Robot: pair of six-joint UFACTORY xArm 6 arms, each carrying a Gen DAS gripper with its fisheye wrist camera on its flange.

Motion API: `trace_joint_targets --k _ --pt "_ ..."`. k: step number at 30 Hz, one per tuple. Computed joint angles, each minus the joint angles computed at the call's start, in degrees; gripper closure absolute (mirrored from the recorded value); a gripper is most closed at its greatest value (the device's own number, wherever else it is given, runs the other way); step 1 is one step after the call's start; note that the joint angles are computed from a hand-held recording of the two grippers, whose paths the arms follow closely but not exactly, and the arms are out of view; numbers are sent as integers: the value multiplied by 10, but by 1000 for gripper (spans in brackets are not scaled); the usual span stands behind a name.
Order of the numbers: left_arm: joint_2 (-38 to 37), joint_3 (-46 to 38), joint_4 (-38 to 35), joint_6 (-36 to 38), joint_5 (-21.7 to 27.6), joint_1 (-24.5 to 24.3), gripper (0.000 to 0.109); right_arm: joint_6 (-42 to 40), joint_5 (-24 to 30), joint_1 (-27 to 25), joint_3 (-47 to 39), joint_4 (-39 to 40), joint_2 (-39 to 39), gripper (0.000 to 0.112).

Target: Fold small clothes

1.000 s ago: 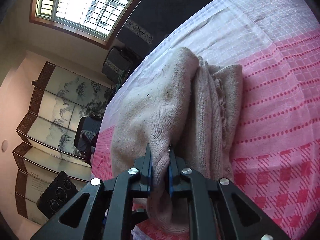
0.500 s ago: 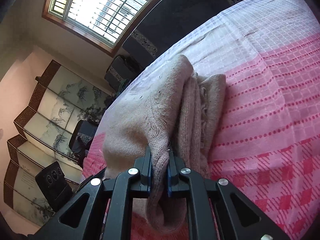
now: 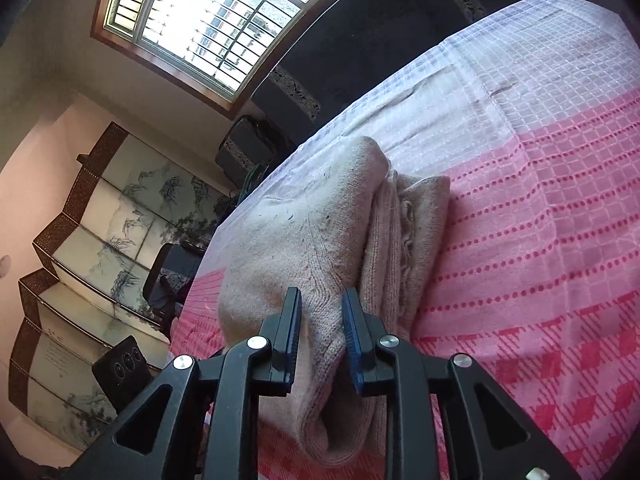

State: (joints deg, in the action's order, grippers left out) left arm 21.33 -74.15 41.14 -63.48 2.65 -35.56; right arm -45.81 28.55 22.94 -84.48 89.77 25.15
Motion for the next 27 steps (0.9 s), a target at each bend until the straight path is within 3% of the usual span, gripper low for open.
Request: trace_joint_targets --k 1,5,8,9,10,11,14,17,20,23,27 --pt "-1 3 -2 0 -6 2 48 15 16 -6 -18 -12 12 88" --pt "-3 19 -38 22 -34 8 47 112 28 -10 -95 -101 68 66" --pt "-5 23 -48 27 -39 8 47 170 14 -2 -141 -166 101 64" --pt "-5 23 -47 25 -39 9 47 172 7 2 -151 -174 108 67" --pt "-5 23 -44 22 -39 9 47 178 -1 6 -158 -189 114 77" --pt "-6 25 -53 29 -40 9 47 196 -7 9 -163 -211 118 104" --pt "-9 34 -91 66 -52 7 47 165 -67 16 -135 -189 99 105" --pt "-7 32 -104 82 -46 5 47 191 -29 2 -140 -214 118 105" --pt "-7 36 -146 119 -50 1 46 154 -21 0 -136 -167 122 105" --pt "-8 33 -123 99 -46 4 46 136 -27 1 -132 -135 118 105" --pt "-6 24 -80 62 -32 5 46 98 -71 10 -100 -77 88 95"
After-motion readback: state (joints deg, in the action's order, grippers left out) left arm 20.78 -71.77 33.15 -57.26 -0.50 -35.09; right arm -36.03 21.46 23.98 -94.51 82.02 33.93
